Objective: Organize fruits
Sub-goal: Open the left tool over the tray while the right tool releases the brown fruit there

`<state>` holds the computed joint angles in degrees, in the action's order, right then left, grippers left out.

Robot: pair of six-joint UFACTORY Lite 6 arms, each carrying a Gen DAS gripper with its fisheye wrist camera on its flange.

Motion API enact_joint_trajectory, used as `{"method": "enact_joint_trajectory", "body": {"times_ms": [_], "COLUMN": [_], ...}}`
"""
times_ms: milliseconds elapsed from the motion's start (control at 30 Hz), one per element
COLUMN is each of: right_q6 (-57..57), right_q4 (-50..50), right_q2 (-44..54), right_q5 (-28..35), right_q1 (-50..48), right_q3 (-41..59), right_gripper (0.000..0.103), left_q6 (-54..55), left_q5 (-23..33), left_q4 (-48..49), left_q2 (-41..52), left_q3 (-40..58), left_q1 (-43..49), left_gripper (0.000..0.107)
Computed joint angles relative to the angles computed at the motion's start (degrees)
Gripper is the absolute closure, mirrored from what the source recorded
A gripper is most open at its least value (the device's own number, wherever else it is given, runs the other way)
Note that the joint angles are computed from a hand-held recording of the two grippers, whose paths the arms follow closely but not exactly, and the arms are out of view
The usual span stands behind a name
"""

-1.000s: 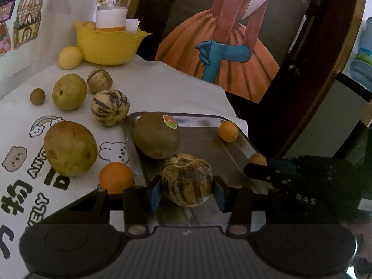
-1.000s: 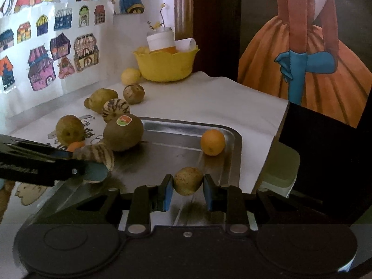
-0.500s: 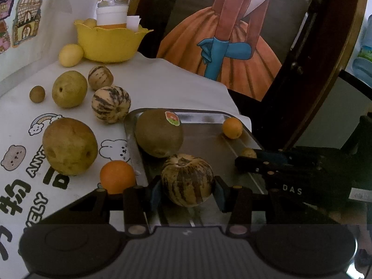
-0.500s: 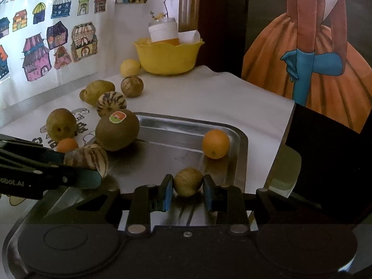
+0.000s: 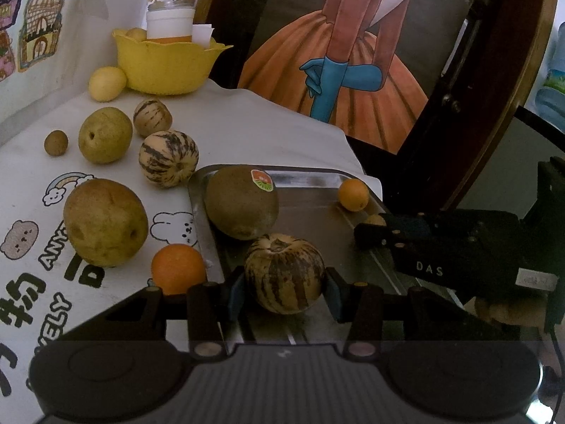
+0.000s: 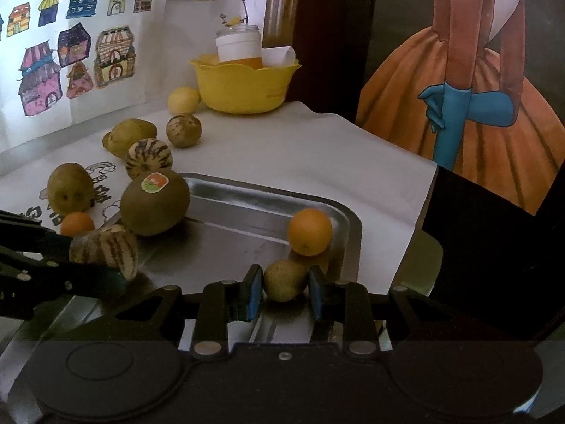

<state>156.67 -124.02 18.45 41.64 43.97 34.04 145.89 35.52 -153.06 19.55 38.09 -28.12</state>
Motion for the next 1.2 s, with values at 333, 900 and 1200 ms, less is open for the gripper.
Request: {"method": "enact_joint_trajectory", "body": {"times_ms": [333,900,1200], "right_q6": [2.1,-3.6,-7.8], "right_q4": [-0.2,15.9,34.8], "right_q2": [-1.7,-17.2,-24.2], "right_q5": [0.3,5.1,12.7], "right_q1": [0.9,12.8,28.3], "right_q3": [-2.0,-11.1,-14.3], "right_gripper": [0.071,0.031,0.015], "left_q6": [0.3,4.7,11.0], "left_q5": [-0.1,-2.3,-6.7], "left_q4": [0.0,-5.6,-19.2], "left_q2": [-0.3,-21.6,-43.3], "left_q3": [-0.2,-15.3,-28.7], "left_q1": [-0.1,-1.5,-4.2], "left_gripper": [0.056,0.021,0.005]}}
